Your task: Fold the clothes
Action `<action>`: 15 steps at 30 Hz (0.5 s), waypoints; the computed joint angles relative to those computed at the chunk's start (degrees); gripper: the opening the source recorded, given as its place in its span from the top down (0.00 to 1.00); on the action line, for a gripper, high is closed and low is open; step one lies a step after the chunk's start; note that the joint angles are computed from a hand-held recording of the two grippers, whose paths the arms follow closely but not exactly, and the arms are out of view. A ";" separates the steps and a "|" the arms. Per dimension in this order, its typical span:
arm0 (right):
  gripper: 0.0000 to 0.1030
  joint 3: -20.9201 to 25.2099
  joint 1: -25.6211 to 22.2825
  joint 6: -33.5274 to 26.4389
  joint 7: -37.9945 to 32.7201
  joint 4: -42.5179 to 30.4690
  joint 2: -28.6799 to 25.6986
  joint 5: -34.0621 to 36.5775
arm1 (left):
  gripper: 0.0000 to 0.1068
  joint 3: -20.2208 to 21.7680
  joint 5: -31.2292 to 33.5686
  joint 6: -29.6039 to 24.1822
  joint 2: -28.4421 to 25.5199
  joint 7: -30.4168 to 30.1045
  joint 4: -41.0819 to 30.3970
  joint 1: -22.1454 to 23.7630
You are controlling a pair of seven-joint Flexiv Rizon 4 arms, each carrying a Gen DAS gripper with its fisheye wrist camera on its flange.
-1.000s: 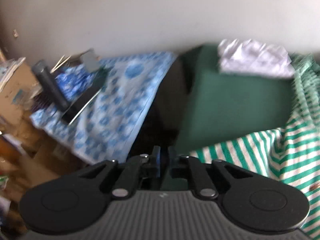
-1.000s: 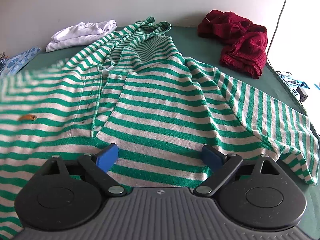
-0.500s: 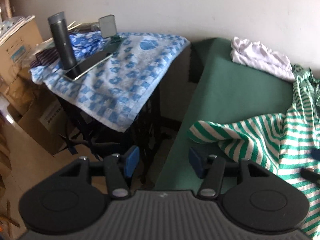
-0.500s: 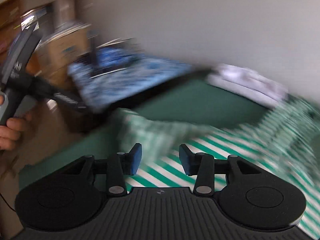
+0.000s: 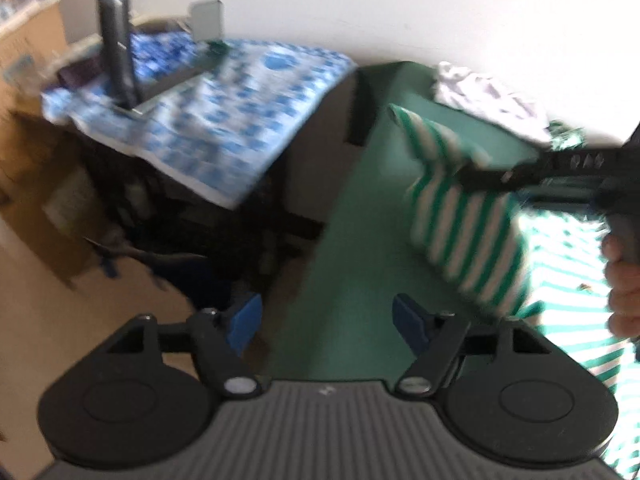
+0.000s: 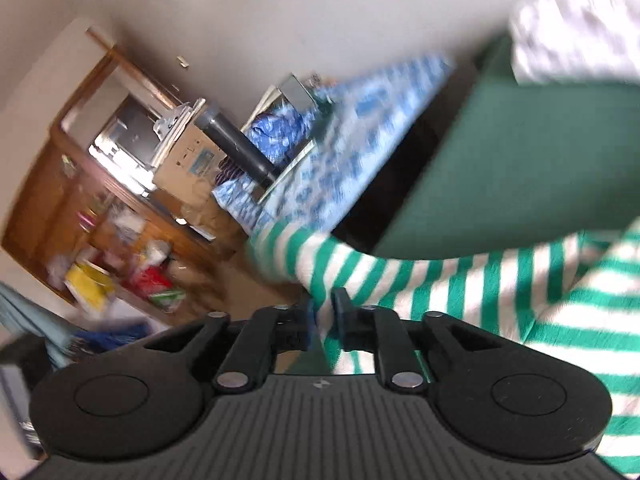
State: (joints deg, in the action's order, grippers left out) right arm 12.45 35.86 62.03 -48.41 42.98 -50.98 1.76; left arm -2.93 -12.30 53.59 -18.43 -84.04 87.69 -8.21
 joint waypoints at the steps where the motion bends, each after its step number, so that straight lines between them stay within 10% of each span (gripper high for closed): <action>1: 0.68 0.75 -0.70 -1.98 1.62 0.54 0.20 -0.59 | 0.25 -0.76 -1.50 0.03 -0.82 0.53 -0.40 0.36; 8: 0.66 -9.29 3.75 16.21 10.98 23.66 12.05 -9.92 | 0.20 -0.82 0.19 1.90 -6.96 -0.56 -6.05 -1.25; 11: 0.67 -1.21 1.13 8.43 -0.69 20.01 11.03 -12.51 | 0.20 -2.51 -2.11 3.70 -10.11 1.41 -9.19 -0.08; 15: 0.67 -4.03 4.71 -1.97 -7.15 18.14 10.00 -20.02 | 0.16 -7.99 -10.51 -0.47 -14.44 8.95 -14.64 3.50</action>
State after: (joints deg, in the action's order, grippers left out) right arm 8.42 40.57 60.05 -55.56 61.12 -40.98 -18.26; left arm -10.92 -22.81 53.12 -32.87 -75.09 73.04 -4.71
